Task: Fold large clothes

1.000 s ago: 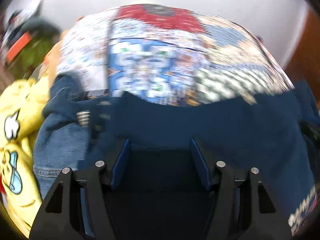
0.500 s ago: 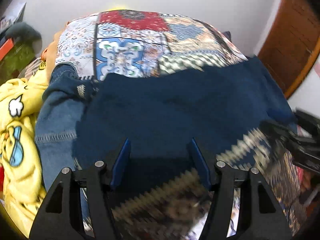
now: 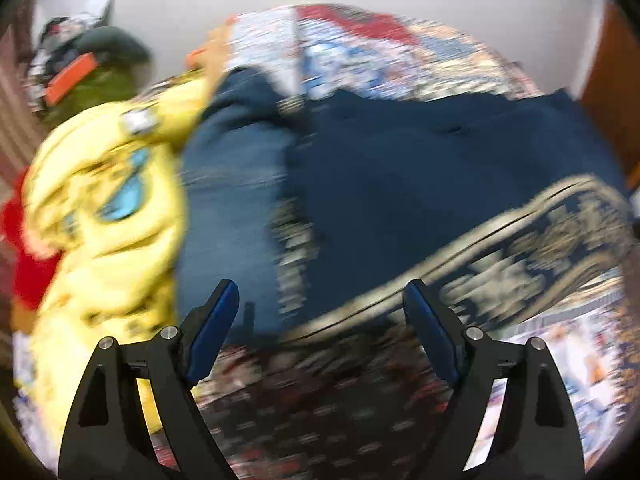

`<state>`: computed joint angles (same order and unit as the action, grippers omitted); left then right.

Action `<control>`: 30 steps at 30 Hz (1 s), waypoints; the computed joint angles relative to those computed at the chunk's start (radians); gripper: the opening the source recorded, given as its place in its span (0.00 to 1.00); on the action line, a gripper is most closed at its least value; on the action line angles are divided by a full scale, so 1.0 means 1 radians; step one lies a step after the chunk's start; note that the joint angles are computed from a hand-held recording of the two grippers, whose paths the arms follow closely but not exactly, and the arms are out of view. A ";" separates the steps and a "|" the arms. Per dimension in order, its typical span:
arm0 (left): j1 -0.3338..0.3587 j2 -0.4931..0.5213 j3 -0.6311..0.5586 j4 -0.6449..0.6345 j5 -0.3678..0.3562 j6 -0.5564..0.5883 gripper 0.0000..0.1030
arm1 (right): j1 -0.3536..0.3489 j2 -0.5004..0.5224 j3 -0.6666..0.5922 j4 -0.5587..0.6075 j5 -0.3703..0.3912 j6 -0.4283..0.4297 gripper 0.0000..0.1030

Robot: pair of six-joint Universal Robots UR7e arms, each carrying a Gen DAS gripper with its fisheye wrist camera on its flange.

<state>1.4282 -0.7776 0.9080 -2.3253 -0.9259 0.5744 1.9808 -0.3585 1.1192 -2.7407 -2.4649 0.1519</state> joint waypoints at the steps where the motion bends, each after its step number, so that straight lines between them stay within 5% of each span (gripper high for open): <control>1: 0.007 0.001 -0.014 0.007 0.016 -0.011 0.83 | 0.002 -0.017 0.024 0.020 -0.040 0.041 0.78; 3: 0.020 -0.007 -0.037 0.042 0.020 -0.067 0.82 | 0.002 -0.049 0.069 0.015 -0.046 0.081 0.78; 7: 0.047 -0.055 -0.070 0.161 -0.106 -0.222 0.82 | 0.021 -0.103 0.150 -0.064 -0.029 0.103 0.78; 15: 0.093 -0.080 -0.111 0.389 -0.506 -0.402 0.82 | 0.076 -0.086 0.141 -0.198 -0.037 -0.021 0.78; 22: 0.139 0.024 -0.220 0.516 -0.734 -0.555 0.81 | 0.081 -0.016 0.054 -0.187 -0.024 -0.114 0.78; 28: 0.144 0.074 -0.264 0.486 -0.740 -0.566 0.52 | 0.077 0.022 0.007 -0.122 -0.023 -0.118 0.78; 30: 0.136 0.060 -0.228 0.407 -0.718 -0.509 0.51 | 0.075 0.032 -0.007 -0.103 -0.021 -0.113 0.78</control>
